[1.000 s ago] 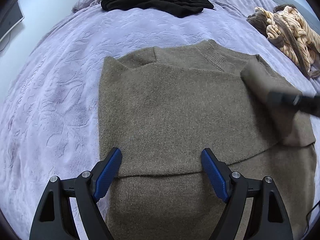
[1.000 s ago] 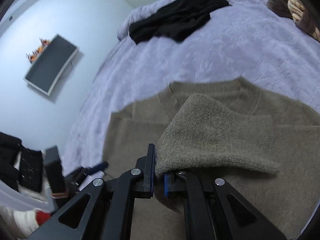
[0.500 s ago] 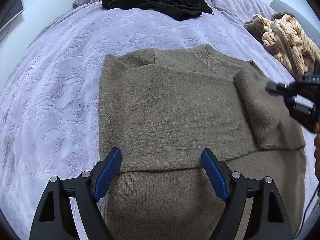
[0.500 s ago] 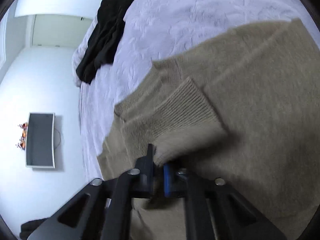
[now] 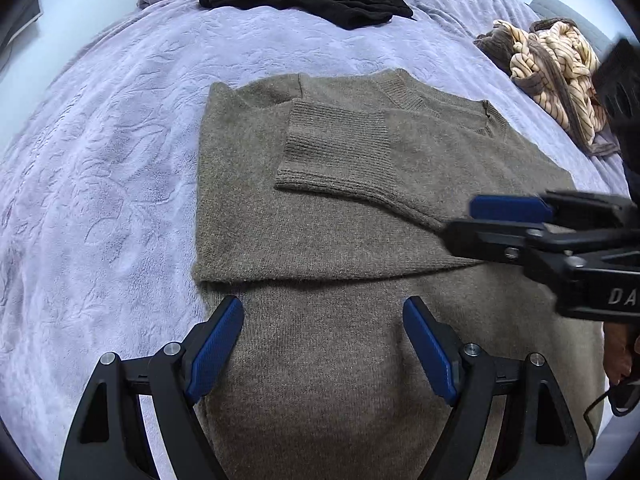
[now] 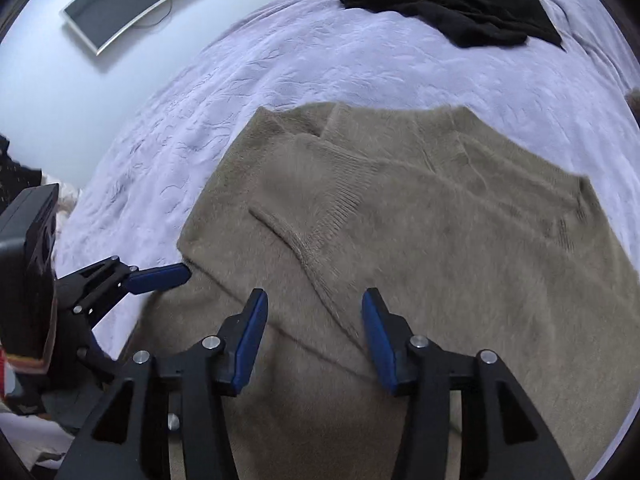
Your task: Fold small clothes
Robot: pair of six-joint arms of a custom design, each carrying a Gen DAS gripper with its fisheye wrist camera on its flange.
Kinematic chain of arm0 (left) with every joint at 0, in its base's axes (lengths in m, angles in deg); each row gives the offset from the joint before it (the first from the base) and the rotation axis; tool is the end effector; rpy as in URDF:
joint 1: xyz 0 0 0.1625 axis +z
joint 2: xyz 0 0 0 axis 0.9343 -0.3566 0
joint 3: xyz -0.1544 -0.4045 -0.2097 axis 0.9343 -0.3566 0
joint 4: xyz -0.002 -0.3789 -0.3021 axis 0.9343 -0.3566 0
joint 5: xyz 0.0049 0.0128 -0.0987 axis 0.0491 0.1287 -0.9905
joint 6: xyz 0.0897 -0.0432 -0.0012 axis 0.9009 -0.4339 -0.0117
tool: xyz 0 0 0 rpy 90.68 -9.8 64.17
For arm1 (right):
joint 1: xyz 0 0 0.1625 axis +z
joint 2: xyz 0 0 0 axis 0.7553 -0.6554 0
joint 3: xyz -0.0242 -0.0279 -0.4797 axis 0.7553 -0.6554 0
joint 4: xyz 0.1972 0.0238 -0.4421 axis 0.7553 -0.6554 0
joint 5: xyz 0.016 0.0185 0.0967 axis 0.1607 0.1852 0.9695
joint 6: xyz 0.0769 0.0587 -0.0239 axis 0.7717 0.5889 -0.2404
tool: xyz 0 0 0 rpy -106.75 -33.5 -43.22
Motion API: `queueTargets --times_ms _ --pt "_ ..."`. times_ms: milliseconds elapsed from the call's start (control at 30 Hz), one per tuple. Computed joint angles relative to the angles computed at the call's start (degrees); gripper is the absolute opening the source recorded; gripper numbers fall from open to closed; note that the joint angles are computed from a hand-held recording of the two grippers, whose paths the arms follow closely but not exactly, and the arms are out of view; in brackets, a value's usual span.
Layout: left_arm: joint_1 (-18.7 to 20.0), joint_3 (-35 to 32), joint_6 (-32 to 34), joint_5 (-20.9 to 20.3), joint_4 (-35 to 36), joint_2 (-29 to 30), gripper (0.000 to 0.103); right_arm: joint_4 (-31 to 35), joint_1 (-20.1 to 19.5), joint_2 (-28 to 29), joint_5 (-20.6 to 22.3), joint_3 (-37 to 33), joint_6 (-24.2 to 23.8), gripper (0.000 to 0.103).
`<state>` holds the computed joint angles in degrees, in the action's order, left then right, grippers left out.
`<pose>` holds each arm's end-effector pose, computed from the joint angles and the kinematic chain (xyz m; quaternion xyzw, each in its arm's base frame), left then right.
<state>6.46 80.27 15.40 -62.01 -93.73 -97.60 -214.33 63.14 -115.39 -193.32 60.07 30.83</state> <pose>0.0081 -0.7200 0.3779 0.2295 0.9254 -0.1027 0.2837 0.3931 -0.7208 -0.0351 0.1695 -0.9552 0.1548 0.1868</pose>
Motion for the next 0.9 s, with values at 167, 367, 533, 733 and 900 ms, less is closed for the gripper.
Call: queueTargets --times_ms 167,367,533,733,900 --pt "0.34 -3.55 -2.98 -4.28 3.26 1.06 0.083 -5.28 -1.61 -6.69 1.21 8.92 13.21 0.053" --pt "2.00 -14.69 -6.61 -11.25 8.66 8.17 0.083 -19.77 -5.43 -16.23 5.17 24.23 29.45 0.053" --pt "3.87 -22.14 -10.51 -13.46 13.76 14.35 0.083 -33.41 -8.33 -18.36 8.11 31.70 37.52 0.053" --pt "3.70 -22.81 -8.01 -14.67 14.85 14.89 0.083 -48.82 -11.15 -18.28 7.94 38.16 47.43 0.053" --pt "3.44 -23.00 -6.89 -12.17 15.79 15.32 0.028 -56.30 -13.51 -16.13 11.27 38.78 52.16 0.041"
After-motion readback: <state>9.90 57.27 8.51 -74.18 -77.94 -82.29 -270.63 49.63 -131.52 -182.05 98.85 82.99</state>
